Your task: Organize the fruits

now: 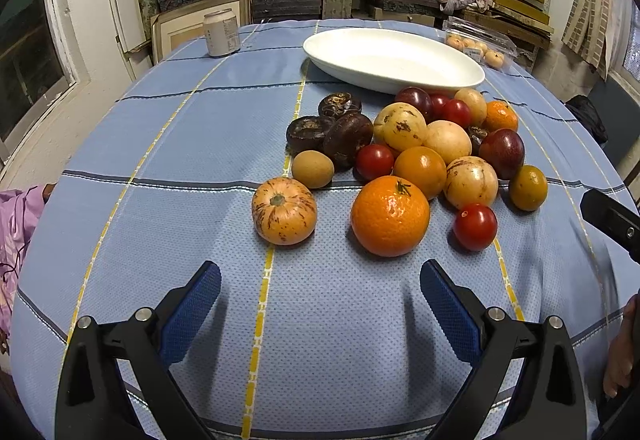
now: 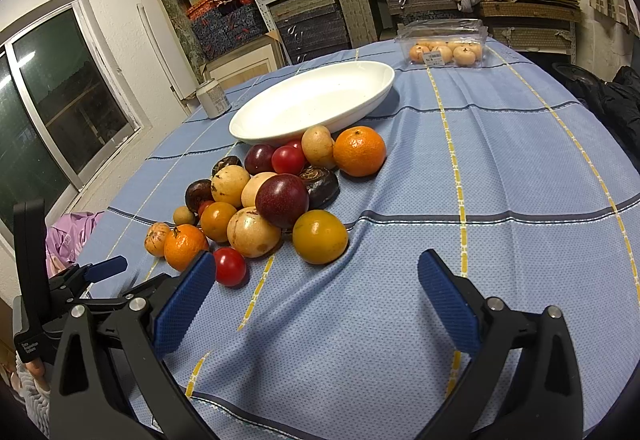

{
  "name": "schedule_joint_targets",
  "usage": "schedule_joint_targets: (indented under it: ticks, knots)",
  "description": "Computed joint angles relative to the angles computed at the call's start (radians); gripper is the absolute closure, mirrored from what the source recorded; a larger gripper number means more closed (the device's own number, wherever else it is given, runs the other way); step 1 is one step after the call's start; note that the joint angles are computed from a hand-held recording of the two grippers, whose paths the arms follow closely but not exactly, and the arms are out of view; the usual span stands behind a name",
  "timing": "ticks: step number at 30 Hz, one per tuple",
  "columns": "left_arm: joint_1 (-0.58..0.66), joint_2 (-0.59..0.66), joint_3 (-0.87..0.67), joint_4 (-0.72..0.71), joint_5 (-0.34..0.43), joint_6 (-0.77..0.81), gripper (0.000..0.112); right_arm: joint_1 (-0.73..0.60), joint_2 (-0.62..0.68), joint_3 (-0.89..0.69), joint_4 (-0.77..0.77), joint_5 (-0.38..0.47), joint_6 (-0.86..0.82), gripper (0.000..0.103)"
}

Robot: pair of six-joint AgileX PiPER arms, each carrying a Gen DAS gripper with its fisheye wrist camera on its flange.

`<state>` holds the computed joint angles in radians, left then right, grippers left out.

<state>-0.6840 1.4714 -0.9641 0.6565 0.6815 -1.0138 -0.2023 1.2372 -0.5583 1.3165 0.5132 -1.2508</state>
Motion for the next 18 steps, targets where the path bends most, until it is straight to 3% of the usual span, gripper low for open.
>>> schedule_joint_targets:
  ticks: [18]
  knots:
    - [-0.008, 0.005, 0.001, 0.008, 0.000, -0.010, 0.013, 0.002, -0.001, -0.001, -0.005, -0.001, 0.007, 0.004]
